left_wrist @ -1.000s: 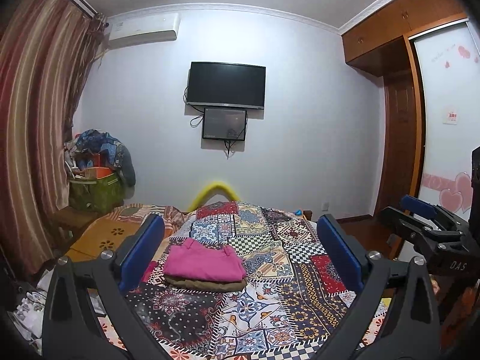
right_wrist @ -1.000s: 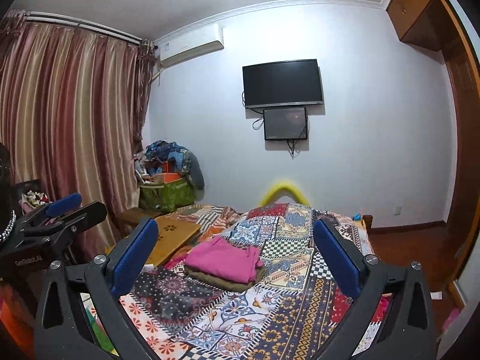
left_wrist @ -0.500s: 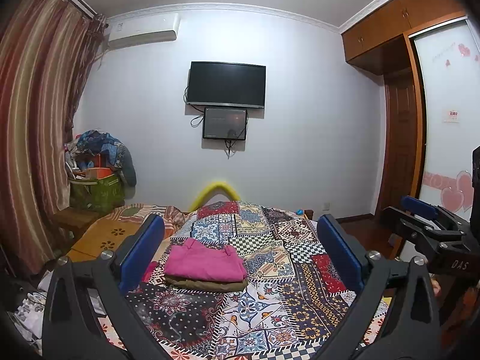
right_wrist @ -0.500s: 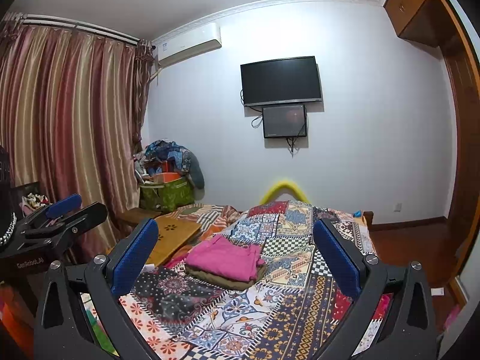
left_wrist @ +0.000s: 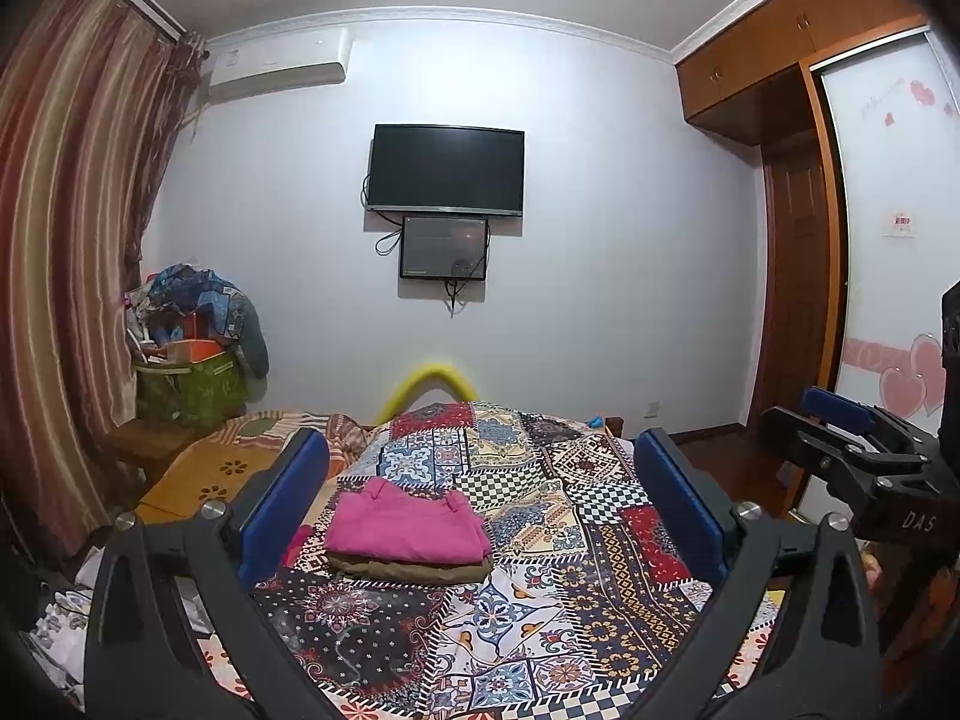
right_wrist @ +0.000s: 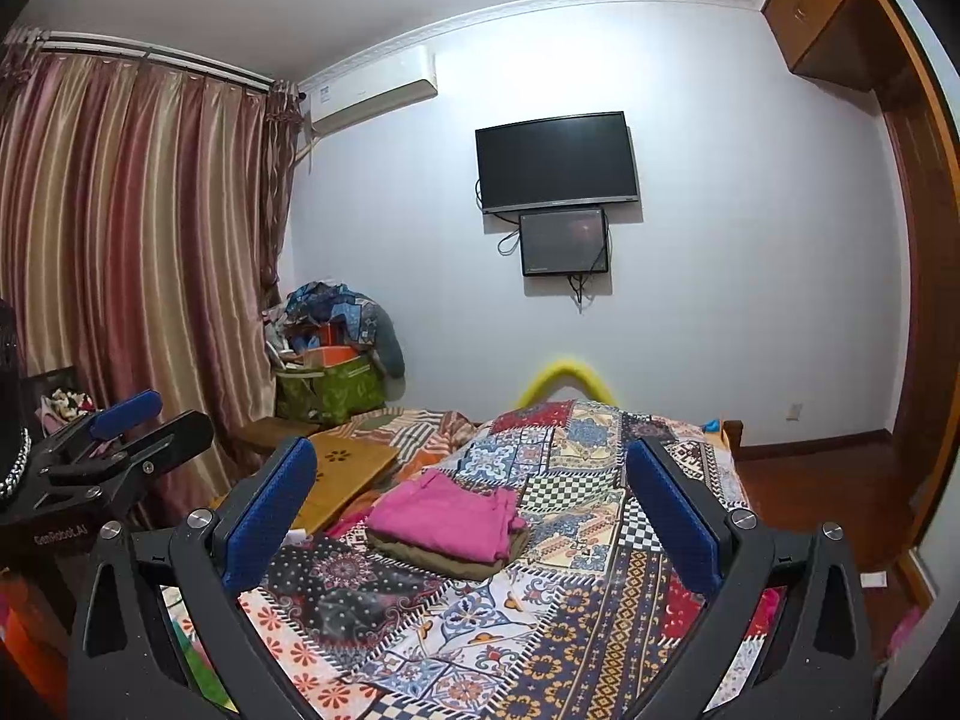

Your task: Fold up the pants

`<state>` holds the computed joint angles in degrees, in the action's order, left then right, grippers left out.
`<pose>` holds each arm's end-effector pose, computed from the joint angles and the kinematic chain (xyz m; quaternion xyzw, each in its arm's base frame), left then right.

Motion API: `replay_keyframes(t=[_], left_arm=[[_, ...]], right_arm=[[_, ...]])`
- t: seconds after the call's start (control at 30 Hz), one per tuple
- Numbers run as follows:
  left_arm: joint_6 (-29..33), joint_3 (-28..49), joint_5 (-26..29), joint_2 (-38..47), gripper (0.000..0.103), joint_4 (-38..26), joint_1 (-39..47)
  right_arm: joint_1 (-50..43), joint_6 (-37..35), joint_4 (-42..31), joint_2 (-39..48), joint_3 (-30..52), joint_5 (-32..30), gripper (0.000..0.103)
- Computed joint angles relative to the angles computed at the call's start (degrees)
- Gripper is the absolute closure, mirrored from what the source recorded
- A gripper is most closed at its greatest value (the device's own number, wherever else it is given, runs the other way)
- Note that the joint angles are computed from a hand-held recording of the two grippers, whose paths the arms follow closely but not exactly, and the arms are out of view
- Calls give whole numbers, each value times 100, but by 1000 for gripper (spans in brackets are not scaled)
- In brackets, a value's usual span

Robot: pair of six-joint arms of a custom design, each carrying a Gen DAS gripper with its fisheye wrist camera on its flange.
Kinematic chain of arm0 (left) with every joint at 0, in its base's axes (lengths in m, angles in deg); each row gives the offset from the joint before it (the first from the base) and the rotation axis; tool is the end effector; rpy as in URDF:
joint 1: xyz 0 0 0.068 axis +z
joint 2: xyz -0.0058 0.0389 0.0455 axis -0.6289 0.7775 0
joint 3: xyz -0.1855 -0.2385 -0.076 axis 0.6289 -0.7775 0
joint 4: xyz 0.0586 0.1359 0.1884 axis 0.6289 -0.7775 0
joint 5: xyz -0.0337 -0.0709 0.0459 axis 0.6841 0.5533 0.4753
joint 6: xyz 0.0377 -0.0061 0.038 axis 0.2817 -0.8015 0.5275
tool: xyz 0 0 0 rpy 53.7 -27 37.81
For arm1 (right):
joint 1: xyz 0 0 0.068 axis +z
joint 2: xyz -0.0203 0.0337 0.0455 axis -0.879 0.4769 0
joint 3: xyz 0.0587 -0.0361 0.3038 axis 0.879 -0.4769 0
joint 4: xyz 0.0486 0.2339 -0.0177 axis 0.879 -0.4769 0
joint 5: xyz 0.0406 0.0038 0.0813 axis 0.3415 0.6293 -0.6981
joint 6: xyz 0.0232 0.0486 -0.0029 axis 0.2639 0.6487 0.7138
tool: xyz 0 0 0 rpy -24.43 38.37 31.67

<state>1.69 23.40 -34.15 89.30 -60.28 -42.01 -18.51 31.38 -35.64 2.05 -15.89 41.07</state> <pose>0.2715 -0.0260 0.3495 0.1281 0.7401 -0.1418 0.6448 0.2637 0.2171 0.3159 -0.0162 0.7447 0.0567 0.6648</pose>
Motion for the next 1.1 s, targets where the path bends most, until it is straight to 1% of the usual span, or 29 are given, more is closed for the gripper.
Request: replay_keyframes(t=[1.1], left_arm=[[-23, 138, 292, 129, 0, -102, 112]], right_arm=[[77, 52, -9, -3, 7, 70, 0]])
